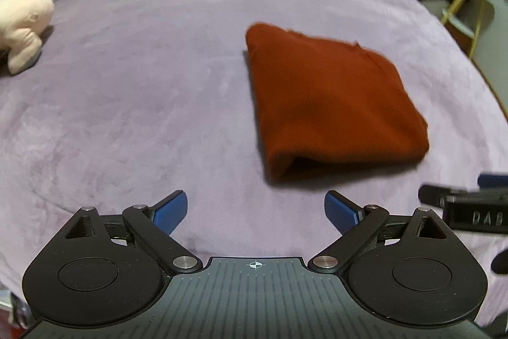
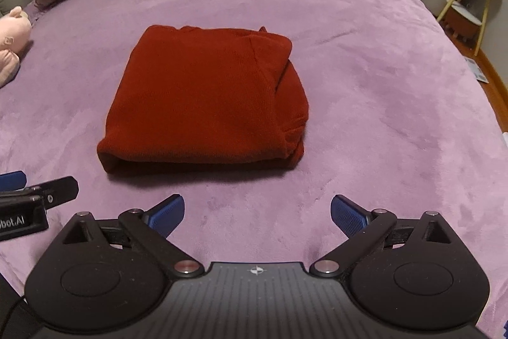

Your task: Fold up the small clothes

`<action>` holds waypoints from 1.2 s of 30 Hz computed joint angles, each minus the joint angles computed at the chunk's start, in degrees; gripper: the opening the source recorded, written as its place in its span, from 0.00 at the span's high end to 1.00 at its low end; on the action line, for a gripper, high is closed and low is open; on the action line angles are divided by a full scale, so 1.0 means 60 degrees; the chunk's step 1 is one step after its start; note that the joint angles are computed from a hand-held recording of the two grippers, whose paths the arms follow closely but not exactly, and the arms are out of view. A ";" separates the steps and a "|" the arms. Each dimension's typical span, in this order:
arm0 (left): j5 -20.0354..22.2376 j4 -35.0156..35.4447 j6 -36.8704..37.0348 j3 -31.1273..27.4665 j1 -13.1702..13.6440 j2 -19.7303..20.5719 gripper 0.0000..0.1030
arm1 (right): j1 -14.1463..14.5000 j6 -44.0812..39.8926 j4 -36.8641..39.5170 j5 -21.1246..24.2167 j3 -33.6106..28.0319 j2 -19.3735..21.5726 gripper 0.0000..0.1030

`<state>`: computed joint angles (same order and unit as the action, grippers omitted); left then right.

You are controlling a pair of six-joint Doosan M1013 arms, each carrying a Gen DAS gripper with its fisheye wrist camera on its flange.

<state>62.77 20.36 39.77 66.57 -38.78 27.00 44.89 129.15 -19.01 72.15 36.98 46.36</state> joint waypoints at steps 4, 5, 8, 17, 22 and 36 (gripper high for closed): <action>0.0094 -0.0144 -0.0025 -0.0032 0.0013 0.0001 0.06 | 0.0024 0.0145 -0.0012 0.0250 -0.0227 0.0097 0.04; 0.0089 -0.0223 0.0002 -0.0038 0.0024 -0.0005 0.06 | 0.0019 0.0179 0.0019 0.0290 -0.0250 0.0100 0.04; 0.0138 -0.0316 0.0103 -0.0091 0.0030 -0.0003 0.06 | 0.0031 0.0258 -0.0008 0.0382 -0.0292 0.0108 0.04; 0.0778 -0.0433 0.0350 -0.0452 0.0017 0.0218 0.06 | 0.0035 0.0519 -0.0100 0.0573 -0.0431 0.0157 0.04; 0.0858 -0.0462 0.0307 -0.0489 0.0031 0.0246 0.06 | 0.0034 0.0529 -0.0140 0.0651 -0.0450 0.0168 0.04; 0.1023 -0.0451 0.0301 -0.0610 0.0064 0.0304 0.06 | 0.0011 0.0549 -0.0162 0.0647 -0.0478 0.0164 0.04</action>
